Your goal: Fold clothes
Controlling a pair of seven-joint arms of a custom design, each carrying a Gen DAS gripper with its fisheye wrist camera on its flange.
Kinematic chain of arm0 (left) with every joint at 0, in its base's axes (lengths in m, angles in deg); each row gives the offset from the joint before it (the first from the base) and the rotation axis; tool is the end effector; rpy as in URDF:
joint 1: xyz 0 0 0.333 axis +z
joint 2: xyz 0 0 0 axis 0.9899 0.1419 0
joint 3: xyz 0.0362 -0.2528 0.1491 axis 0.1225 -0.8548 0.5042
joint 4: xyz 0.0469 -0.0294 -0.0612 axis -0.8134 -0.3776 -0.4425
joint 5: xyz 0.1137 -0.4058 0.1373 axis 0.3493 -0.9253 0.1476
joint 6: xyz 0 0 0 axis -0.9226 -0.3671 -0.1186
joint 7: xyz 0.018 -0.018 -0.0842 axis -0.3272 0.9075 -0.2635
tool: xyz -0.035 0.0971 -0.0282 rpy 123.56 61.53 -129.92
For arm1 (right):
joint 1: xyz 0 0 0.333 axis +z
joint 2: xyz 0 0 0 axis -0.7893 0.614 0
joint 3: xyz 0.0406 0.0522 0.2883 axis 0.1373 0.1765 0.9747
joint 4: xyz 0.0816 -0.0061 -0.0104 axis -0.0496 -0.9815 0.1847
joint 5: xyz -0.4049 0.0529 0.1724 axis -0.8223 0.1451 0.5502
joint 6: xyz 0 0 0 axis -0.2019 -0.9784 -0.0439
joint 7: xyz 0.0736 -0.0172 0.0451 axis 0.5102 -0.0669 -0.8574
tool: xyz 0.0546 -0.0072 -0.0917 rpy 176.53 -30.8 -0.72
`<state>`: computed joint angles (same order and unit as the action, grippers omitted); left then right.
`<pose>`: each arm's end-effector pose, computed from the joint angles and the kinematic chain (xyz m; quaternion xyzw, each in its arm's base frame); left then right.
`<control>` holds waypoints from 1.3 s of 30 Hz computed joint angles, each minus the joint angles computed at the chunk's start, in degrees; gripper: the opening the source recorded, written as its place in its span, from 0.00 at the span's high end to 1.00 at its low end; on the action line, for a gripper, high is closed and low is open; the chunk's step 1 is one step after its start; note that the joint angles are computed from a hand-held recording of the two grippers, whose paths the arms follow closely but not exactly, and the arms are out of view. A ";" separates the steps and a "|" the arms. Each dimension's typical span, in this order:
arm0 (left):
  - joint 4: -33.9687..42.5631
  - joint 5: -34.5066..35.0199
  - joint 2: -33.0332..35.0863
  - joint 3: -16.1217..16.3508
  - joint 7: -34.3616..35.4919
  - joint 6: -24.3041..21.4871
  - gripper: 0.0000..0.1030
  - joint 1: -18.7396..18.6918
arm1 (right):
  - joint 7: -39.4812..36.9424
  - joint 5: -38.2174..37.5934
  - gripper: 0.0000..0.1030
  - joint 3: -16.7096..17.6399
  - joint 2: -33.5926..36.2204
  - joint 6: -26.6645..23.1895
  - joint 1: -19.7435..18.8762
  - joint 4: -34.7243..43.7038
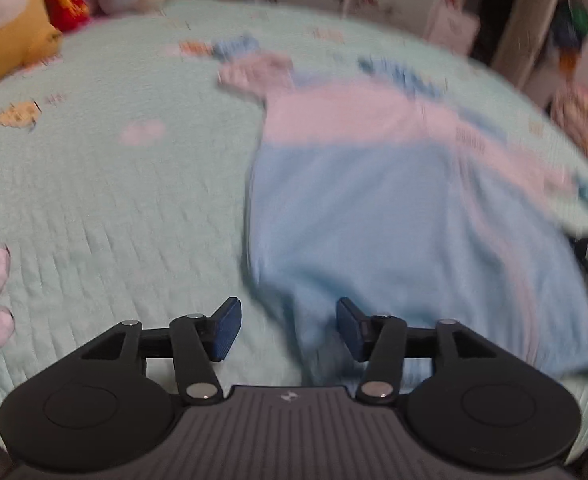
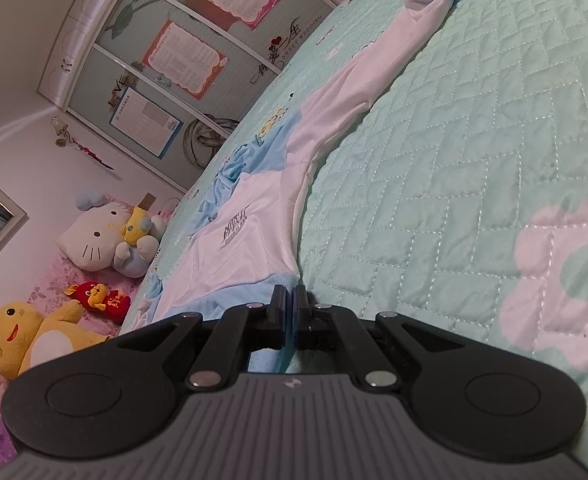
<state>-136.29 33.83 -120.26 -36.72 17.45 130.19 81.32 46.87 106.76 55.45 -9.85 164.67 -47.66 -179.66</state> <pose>0.3596 -0.0361 0.5175 -0.8090 0.4783 -0.2254 0.2568 0.6367 0.0507 0.4140 -0.5402 0.6235 0.0790 0.5596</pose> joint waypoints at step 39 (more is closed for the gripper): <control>3.02 -12.42 12.78 14.07 28.22 29.90 0.44 -14.92 | -14.93 -25.71 0.75 1.38 2.12 -33.34 2.80 13.08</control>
